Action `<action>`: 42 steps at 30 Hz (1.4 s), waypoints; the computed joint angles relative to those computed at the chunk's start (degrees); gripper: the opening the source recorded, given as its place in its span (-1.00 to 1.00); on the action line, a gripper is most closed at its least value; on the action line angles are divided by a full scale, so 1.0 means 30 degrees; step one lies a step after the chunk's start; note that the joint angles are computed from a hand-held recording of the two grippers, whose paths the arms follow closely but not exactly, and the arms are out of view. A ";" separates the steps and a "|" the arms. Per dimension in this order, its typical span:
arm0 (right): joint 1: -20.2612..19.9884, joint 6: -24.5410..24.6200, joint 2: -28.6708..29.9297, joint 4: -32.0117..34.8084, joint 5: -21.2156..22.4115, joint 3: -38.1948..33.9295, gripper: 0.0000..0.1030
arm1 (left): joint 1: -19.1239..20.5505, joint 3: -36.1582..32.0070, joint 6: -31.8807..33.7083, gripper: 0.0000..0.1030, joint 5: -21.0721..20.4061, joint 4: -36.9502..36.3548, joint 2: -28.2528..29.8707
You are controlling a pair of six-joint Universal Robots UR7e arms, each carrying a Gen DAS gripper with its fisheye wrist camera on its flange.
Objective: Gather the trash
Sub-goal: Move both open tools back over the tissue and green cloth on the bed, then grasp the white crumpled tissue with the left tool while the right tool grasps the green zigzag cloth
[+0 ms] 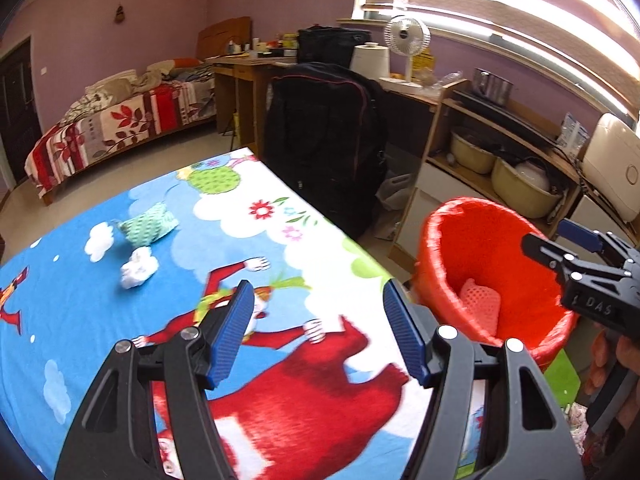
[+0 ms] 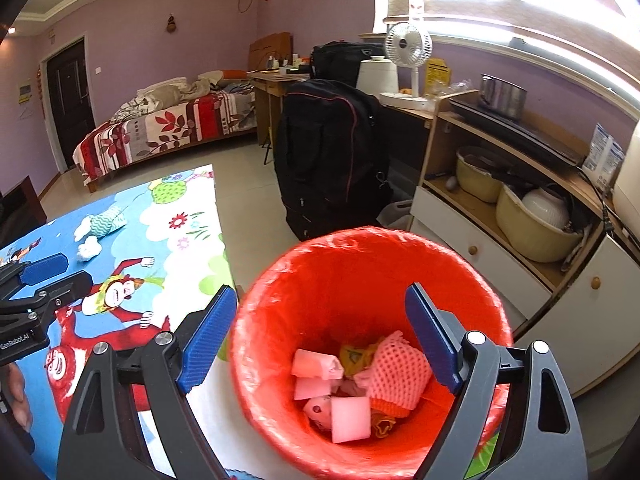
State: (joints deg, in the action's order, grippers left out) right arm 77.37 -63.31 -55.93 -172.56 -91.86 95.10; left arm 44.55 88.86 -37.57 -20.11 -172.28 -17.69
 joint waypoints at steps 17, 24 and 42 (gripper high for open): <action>0.1398 0.0221 0.2041 -0.0164 -0.0972 0.0078 0.58 | 0.2267 0.4420 -0.3084 0.19 0.0770 0.0384 -0.3258; 0.2059 0.0493 0.3166 0.0290 -0.1279 -0.0508 0.58 | 0.3760 0.4852 -0.3171 0.12 0.0174 0.0354 -0.4194; 0.3442 0.0436 0.5820 0.0454 -0.2032 -0.1657 0.59 | 0.5334 0.3894 0.0116 -0.42 -0.0478 -0.0570 -0.4098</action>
State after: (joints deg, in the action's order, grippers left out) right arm 87.70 -62.00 -38.47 -171.20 -97.96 90.13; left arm 60.56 100.54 -37.22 -21.55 -173.99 -29.98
